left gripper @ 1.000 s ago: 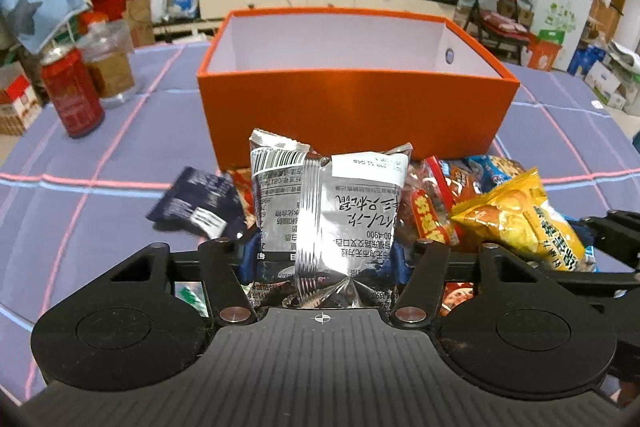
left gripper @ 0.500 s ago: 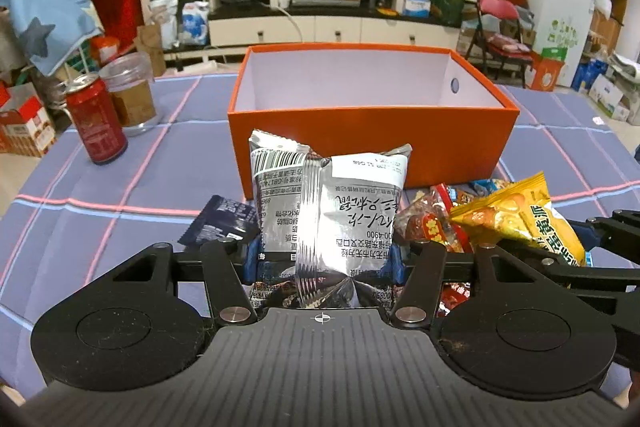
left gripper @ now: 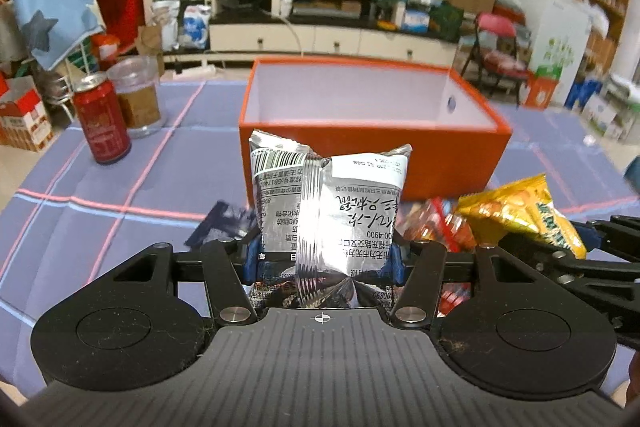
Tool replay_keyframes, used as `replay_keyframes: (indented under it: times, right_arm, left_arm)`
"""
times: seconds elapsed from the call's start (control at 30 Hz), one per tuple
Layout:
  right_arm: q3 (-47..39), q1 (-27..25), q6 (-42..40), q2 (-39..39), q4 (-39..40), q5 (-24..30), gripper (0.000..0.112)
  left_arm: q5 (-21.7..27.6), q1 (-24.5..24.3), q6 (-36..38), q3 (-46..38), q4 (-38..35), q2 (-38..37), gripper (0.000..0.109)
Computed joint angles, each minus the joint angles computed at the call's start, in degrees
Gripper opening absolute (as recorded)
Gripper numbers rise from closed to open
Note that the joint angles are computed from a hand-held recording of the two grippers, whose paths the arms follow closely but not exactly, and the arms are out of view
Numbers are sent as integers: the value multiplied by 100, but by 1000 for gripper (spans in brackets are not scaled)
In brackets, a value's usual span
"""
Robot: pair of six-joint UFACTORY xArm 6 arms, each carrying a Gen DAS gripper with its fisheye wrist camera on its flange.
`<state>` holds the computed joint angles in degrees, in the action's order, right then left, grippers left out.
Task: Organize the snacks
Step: 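Carry both bags over the orange box and open both tools to drop them, then withdraw both tools from the box back toward the snack pile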
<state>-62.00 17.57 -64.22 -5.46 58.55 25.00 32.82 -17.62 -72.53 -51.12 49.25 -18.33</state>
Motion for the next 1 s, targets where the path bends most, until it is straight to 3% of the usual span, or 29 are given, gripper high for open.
replay_keyframes:
  times: [0.17, 0.33, 0.4, 0.57, 0.6, 0.63, 0.67, 0.9, 1.0]
  right_arm:
    - [-1235, 16, 20, 679, 303, 71, 39]
    - [-3767, 18, 1761, 2722, -1063, 390, 39]
    - [-4719, 36, 2536, 3508, -1842, 408, 39]
    - [-6442, -21, 3684, 4874, -2963, 1000, 43]
    - [-6611, -39, 3810, 5008, -3076, 1143, 51]
    - [-6618, -46, 3858, 5038, -3093, 1168, 69]
    - [-6497, -46, 3766, 4992, -2988, 1073, 75]
    - [-5490, 45, 3696, 4455, -3773, 758, 81]
    - [-5571, 140, 4167, 4511, -4711, 886, 86]
  left_arm:
    - [-352, 429, 222, -727, -86, 363, 33]
    - [-588, 987, 1068, -2045, -868, 1600, 33]
    - [-457, 1133, 1270, -2560, -1114, 2109, 33]
    - [-408, 1349, 1796, -3215, -1740, 2970, 34]
    - [-439, 1379, 2031, -3224, -2003, 3043, 37]
    - [-457, 1402, 2174, -3210, -2157, 3082, 46]
    - [-478, 1413, 2162, -3169, -2141, 3091, 60]
    - [-768, 1419, 1977, -2866, -1578, 3001, 64]
    - [-439, 1243, 2257, -2997, -1391, 3094, 76]
